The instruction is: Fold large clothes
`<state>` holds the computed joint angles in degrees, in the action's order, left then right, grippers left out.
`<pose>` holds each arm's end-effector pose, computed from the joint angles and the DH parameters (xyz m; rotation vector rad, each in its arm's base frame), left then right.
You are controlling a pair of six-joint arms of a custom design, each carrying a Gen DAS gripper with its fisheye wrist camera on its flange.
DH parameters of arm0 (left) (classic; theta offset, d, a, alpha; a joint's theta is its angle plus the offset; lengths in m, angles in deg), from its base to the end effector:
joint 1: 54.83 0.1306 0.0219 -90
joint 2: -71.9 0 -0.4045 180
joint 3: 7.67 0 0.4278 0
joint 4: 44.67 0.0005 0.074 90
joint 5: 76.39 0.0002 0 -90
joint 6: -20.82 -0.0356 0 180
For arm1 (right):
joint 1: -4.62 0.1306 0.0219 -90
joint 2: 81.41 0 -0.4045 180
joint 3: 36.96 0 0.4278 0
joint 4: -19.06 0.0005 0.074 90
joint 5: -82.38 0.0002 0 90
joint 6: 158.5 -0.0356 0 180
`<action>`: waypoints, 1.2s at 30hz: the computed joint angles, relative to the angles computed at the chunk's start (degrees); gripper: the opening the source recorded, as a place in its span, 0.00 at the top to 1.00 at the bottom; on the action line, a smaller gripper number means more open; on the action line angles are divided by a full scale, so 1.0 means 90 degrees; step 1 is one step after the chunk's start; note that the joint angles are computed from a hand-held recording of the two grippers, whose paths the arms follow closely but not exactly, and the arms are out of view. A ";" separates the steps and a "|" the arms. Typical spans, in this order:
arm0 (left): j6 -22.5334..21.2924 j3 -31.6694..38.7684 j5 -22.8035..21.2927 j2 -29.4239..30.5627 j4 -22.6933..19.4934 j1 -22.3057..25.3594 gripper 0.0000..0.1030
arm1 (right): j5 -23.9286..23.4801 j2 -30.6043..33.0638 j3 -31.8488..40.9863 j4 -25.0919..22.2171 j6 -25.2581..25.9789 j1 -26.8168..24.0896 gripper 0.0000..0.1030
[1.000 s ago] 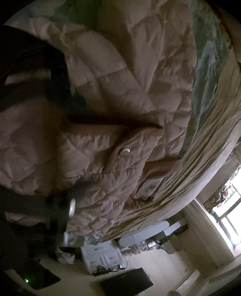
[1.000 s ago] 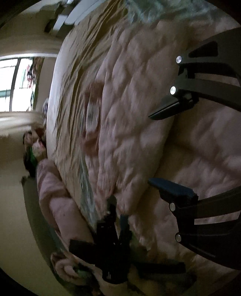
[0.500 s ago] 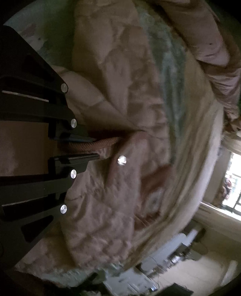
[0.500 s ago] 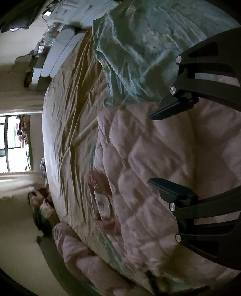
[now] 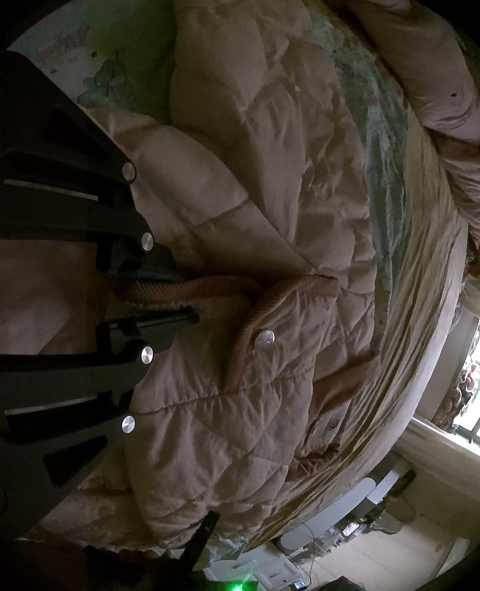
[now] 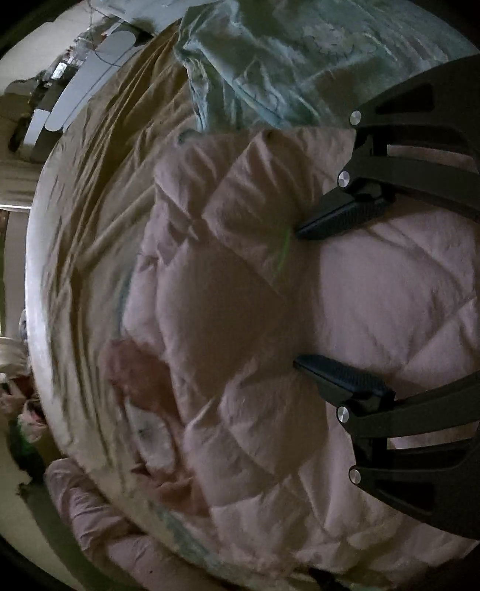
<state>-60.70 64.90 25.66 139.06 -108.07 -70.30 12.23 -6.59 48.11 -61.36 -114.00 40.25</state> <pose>0.3336 -0.1005 0.4513 0.2376 2.5967 -0.4242 0.3107 0.2072 0.4959 0.3095 2.6398 -0.0511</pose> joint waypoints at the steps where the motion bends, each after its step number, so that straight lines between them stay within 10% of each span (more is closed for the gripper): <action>1: 0.0006 0.0004 -0.0006 0.0014 0.0005 -0.0005 0.90 | 0.0017 0.0051 0.0005 -0.0046 -0.0040 0.0008 0.37; 11: -0.0082 0.0082 -0.0315 0.0051 -0.0123 -0.0154 0.87 | 0.0210 0.0076 -0.0038 -0.0140 -0.0292 0.0135 0.37; 18: -0.0116 0.0317 -0.0604 -0.0174 -0.0458 -0.0174 0.48 | 0.0760 -0.0710 -0.0080 0.0092 -0.0760 0.0949 0.07; 23: 0.0017 0.0419 -0.0514 -0.0440 -0.0529 -0.0240 0.09 | 0.0923 -0.0997 -0.0080 0.0052 -0.1164 0.1428 0.07; 36: 0.0014 0.0462 -0.0659 -0.1120 -0.0904 0.0116 0.09 | 0.1800 -0.0617 0.0675 -0.0530 -0.1958 0.2741 0.07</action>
